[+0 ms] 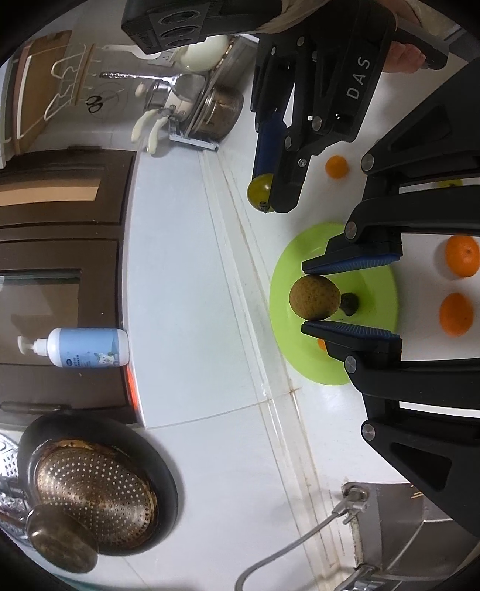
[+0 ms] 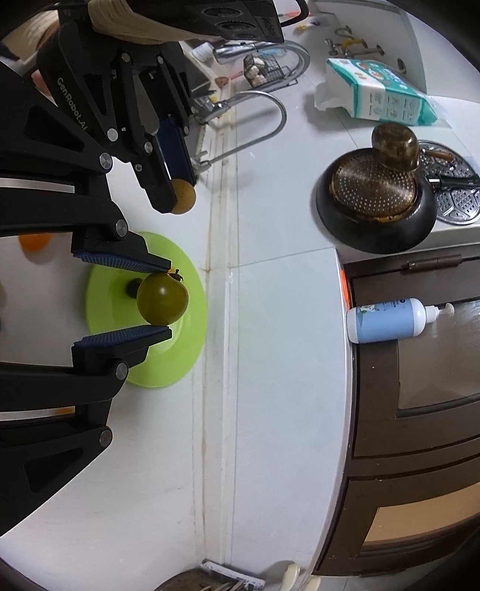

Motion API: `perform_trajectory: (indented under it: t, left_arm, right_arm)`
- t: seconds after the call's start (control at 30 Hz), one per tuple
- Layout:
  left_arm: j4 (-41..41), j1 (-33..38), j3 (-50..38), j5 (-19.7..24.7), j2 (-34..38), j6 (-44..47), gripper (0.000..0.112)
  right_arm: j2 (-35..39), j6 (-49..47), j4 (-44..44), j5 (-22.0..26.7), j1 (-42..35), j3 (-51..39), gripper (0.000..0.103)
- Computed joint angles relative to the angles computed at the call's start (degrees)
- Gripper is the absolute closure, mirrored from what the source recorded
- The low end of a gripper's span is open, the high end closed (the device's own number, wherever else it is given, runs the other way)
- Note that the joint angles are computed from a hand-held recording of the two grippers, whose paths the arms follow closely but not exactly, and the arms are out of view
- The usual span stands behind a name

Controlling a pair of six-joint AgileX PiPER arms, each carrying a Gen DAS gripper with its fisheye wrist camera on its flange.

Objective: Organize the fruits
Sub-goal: 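Carry both fruits onto the green plate and open both tools to release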

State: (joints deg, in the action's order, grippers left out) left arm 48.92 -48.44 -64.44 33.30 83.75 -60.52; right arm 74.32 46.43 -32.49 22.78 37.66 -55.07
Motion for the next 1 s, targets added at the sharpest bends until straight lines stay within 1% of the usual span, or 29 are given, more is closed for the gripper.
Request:
perform_trajectory:
  t: [0.17, 0.27, 0.33, 0.5, 0.6, 0.7, 0.77, 1.0]
  left_arm:
    - [-6.3, 4.3, -3.8, -2.2, 3.4, 7.8, 0.086]
    - [-12.1, 7.2, -6.3, -3.5, 6.0, 13.6, 0.086]
    - [-15.7, 8.5, -8.1, -3.8, 7.6, 17.1, 0.086]
    - [-25.7, 12.3, -12.2, -4.1, 12.2, 25.8, 0.086]
    - [-28.8, 13.8, -15.4, -3.1, 15.6, 28.8, 0.086]
    - [-32.9, 15.2, -19.2, -1.6, 19.0, 32.8, 0.086]
    - [-34.5, 15.9, -21.3, -0.7, 21.0, 34.4, 0.086]
    - [-40.9, 18.9, -28.5, 2.5, 28.3, 41.3, 0.086]
  right_arm:
    - [4.6, -10.5, 9.2, -0.6, -3.7, -4.6, 0.073]
    - [7.5, -17.4, 16.1, -0.5, -6.2, -7.4, 0.073]
    - [9.6, -22.9, 21.8, -0.2, -7.9, -9.3, 0.073]
    - [14.7, -32.9, 31.5, 1.7, -10.9, -13.6, 0.073]
    - [18.6, -39.2, 37.3, 3.9, -12.6, -17.3, 0.073]
    - [22.4, -42.1, 39.9, 6.1, -13.7, -20.9, 0.073]
    - [24.6, -41.7, 39.0, 7.3, -13.9, -23.1, 0.073]
    - [32.6, -44.3, 41.3, 11.7, -15.2, -31.0, 0.073]
